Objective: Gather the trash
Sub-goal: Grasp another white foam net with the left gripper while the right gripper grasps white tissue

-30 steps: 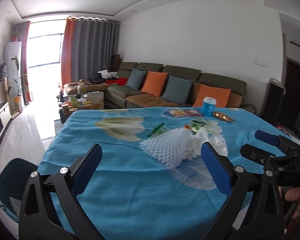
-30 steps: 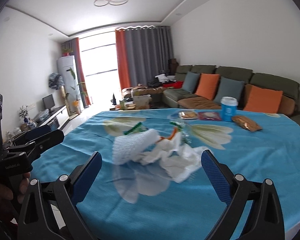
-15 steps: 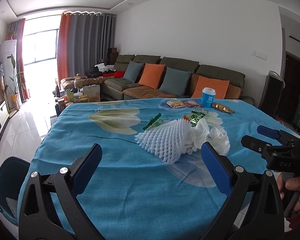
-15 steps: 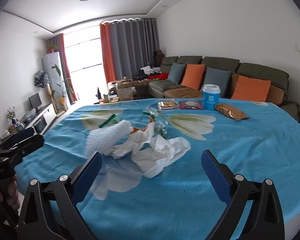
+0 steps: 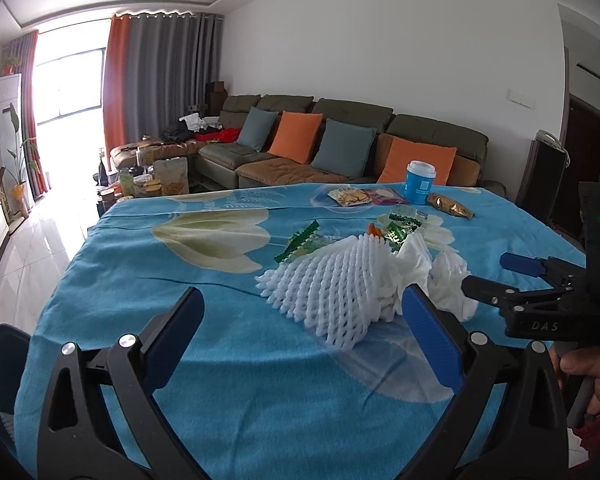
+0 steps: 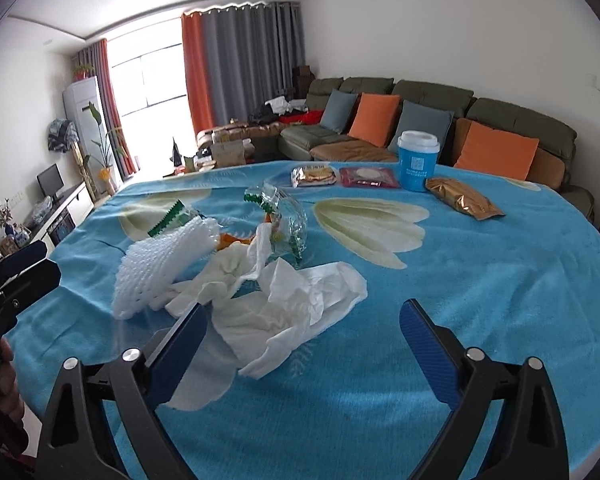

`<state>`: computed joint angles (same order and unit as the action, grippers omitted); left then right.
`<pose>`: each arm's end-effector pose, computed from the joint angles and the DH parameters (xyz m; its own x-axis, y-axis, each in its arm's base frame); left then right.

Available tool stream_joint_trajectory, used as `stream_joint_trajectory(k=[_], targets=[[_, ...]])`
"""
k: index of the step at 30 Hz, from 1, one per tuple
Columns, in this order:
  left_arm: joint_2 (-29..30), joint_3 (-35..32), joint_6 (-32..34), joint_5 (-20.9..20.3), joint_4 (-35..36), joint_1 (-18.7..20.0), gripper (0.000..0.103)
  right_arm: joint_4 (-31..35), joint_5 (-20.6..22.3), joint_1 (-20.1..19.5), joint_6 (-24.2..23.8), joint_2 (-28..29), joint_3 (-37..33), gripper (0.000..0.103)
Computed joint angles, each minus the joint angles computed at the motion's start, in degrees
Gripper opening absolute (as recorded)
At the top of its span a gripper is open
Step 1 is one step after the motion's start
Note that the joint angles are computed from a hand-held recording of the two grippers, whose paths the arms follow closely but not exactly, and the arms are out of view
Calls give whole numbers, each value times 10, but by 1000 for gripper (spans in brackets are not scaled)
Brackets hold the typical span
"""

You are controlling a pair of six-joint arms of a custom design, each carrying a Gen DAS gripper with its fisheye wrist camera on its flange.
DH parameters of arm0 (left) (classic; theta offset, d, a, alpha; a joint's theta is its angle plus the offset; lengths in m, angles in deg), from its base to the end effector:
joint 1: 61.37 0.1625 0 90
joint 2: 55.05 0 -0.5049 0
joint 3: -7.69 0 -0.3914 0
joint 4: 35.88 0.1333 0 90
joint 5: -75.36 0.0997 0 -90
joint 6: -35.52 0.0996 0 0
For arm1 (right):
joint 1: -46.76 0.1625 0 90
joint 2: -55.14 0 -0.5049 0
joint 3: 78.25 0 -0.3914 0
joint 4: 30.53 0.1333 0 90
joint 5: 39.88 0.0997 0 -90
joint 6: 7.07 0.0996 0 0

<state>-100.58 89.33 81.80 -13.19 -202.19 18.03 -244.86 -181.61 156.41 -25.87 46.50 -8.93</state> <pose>-0.0156 -0.8215 0.2804 -0.5797 0.6586 -0.4798 0.8094 0.3976 -0.4321 0.3177 -0.7258 -0.0410 -0.7280 0.2953 0.6187 -0.4055 0.5421 -0.7360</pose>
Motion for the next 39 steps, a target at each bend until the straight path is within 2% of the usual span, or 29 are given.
stream_joint_trajectory(k=[5, 9, 13, 14, 19, 21, 28, 31, 35, 39], targets=[[16, -24, -3, 4, 23, -4, 97, 63, -4, -7, 40, -10, 0, 76], [32, -44, 0, 18, 41, -9, 97, 111, 2, -12, 75, -19, 4, 60], [42, -56, 4, 23, 56, -14, 97, 143, 15, -17, 95, -23, 6, 51], [44, -58, 7, 27, 58, -15, 97, 150, 20, -18, 99, -25, 8, 44], [58, -75, 5, 57, 92, -23, 97, 147, 48, -22, 98, -30, 21, 25], [62, -82, 1, 68, 105, -25, 97, 134, 66, -24, 103, -35, 32, 10], [80, -101, 4, 111, 140, -34, 97, 76, 78, -26, 124, -48, 66, 6], [84, -109, -2, 111, 154, -38, 97, 58, 77, -27, 124, -53, 76, 5], [88, -107, 6, 112, 132, -45, 97, 49, 80, -28, 124, -55, 81, 5], [106, -120, 21, 149, 123, -54, 95, 41, 84, -30, 122, -56, 85, 5]])
